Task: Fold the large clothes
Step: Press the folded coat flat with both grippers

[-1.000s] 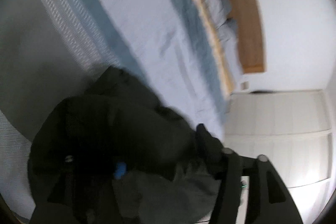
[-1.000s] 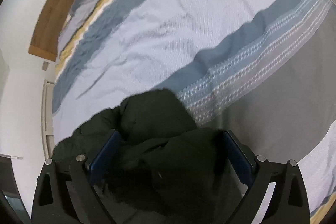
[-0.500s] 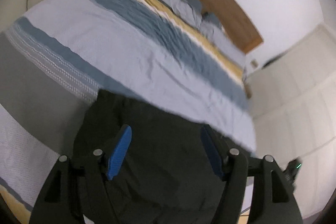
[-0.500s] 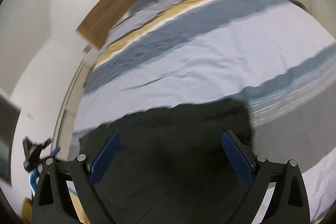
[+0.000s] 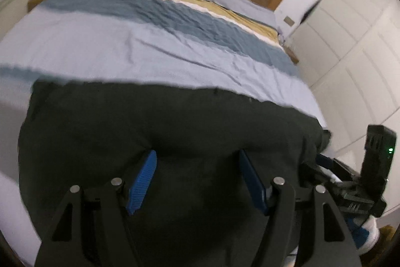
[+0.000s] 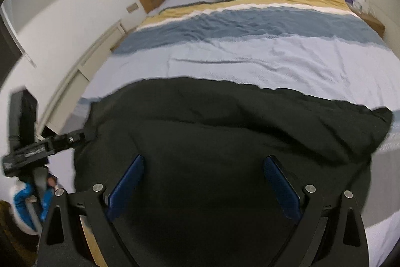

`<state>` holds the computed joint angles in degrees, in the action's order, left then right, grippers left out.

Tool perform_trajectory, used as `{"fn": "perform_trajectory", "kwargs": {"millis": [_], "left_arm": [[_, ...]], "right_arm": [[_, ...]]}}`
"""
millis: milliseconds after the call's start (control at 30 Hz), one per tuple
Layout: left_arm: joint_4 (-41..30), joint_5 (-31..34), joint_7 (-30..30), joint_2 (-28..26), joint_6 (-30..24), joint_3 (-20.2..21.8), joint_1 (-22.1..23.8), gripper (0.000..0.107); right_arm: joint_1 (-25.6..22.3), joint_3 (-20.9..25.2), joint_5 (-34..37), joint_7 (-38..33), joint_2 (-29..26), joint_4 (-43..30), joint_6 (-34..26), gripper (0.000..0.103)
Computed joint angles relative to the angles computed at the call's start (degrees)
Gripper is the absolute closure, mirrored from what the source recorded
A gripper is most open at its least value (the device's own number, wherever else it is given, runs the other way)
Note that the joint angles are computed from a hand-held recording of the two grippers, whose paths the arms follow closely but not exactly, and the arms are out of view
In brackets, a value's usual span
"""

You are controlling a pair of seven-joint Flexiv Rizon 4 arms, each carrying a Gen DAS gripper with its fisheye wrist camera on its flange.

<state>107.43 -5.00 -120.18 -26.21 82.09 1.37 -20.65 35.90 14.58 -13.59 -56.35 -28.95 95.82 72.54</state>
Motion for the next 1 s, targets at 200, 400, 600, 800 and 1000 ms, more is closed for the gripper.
{"fn": "perform_trajectory", "kwargs": {"millis": [200,400,600,800,1000], "left_arm": [[-12.7,3.9,-1.2,-8.7,-10.1,3.7,-0.8,0.04],[-16.9,2.1,-0.1,-14.1,-13.0,1.6,1.9,0.037],[-19.6,1.8,0.1,-18.1,-13.2,1.7,2.1,0.036],[-23.1,0.5,2.7,-18.9,-19.8,0.4,3.7,0.035],[-17.2,-0.2,1.8,-13.0,-17.0,0.7,4.8,0.036]], "right_arm": [[2.5,-4.7,-4.6,2.2,-7.2,-8.3,-5.0,0.007],[0.6,-2.8,-1.6,-0.8,-14.2,-17.6,-13.3,0.005],[1.5,-4.3,-0.3,-0.2,-16.6,-18.0,-12.5,0.003],[1.0,-3.2,0.6,-1.7,-19.0,-23.0,-18.5,0.002],[1.3,-5.2,-0.2,-3.7,-18.0,-25.4,-22.5,0.002]]}}
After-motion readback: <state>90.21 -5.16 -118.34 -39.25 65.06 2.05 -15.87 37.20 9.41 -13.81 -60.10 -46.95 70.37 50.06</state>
